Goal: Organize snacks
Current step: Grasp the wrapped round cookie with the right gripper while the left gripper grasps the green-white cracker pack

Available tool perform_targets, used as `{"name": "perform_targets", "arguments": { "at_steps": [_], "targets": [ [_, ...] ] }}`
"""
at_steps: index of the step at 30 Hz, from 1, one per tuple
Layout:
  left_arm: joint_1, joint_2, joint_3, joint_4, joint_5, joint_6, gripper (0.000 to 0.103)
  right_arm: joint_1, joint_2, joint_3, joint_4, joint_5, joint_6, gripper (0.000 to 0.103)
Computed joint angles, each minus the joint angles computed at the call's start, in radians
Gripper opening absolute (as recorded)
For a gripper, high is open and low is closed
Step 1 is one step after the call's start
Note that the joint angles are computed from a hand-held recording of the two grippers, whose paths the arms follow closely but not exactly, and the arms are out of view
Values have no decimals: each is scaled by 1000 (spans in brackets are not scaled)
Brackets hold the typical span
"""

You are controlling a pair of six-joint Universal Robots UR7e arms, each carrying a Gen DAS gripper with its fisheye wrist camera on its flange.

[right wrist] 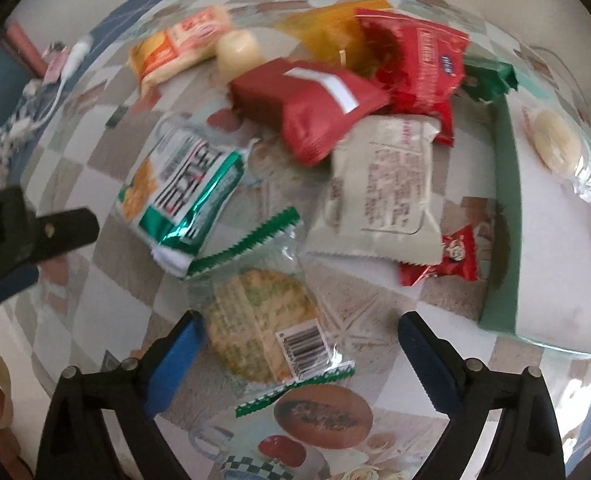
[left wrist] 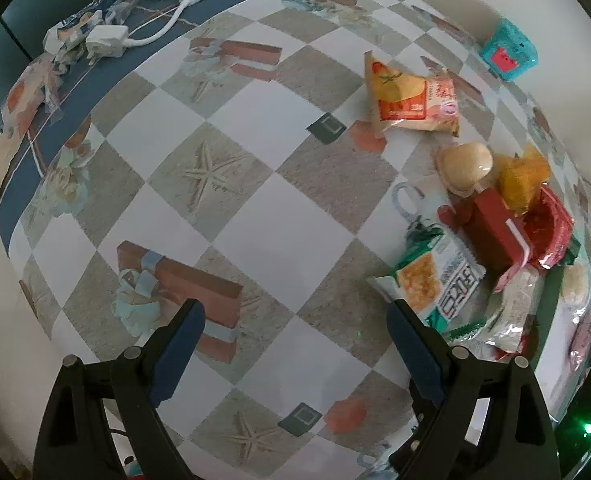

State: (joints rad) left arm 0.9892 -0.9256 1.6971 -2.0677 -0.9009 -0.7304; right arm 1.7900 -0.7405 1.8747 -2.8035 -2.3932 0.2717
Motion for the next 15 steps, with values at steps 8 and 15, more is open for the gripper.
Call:
{"name": "perform_targets", "arguments": {
  "at_steps": [8, 15],
  "targets": [
    [-29, 12, -14, -75, -36, 84, 92, -16, -25, 4, -31, 16, 25, 79],
    [-38, 73, -41, -117, -61, 200, 92, -53, -86, 43, -36, 51, 44, 77]
  ]
}}
